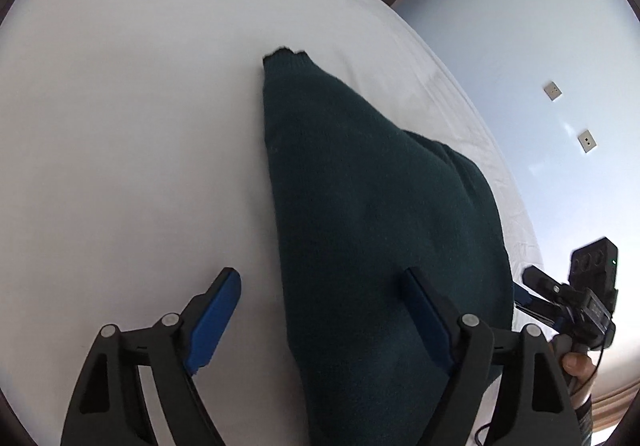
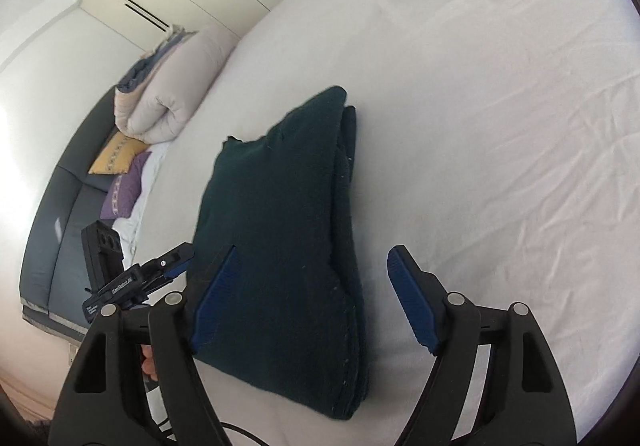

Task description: Fold small clothes

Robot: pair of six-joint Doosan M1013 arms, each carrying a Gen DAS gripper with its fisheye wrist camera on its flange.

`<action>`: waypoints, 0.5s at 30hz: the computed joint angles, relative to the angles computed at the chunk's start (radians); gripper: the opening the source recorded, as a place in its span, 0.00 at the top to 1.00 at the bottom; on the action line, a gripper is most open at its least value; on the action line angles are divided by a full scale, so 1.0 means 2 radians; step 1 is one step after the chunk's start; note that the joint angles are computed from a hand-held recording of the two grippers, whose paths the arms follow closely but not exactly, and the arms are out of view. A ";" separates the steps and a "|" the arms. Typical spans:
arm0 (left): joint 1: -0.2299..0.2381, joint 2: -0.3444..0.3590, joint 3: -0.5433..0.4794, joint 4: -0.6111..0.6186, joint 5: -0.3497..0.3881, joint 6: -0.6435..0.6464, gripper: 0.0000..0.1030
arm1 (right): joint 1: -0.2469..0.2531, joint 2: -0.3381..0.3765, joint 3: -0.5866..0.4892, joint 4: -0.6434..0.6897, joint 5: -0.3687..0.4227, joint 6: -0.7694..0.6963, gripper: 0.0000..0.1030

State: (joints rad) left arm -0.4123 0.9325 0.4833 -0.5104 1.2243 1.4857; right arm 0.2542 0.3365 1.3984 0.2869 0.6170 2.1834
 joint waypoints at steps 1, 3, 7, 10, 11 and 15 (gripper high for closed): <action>-0.001 -0.001 0.003 -0.002 0.003 0.002 0.19 | -0.006 0.008 -0.007 0.025 0.012 -0.016 0.28; -0.006 0.009 -0.018 0.008 0.018 0.003 0.19 | -0.008 0.026 -0.024 0.038 0.022 -0.017 0.30; -0.008 0.045 -0.085 0.000 0.068 -0.006 0.28 | -0.008 0.055 -0.067 0.042 0.055 -0.034 0.56; -0.005 0.050 -0.094 -0.013 0.082 -0.008 0.48 | -0.004 0.082 -0.112 0.009 0.106 -0.016 0.70; -0.005 0.048 -0.094 -0.012 0.085 -0.004 0.54 | 0.001 0.087 -0.125 -0.014 0.122 -0.005 0.72; -0.007 0.011 -0.044 0.010 0.070 0.012 0.63 | 0.030 0.100 -0.172 -0.125 0.178 0.038 0.81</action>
State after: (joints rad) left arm -0.4255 0.9547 0.3945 -0.4912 1.3635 1.5104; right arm 0.3151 0.5367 1.0547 0.0360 0.9738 2.2590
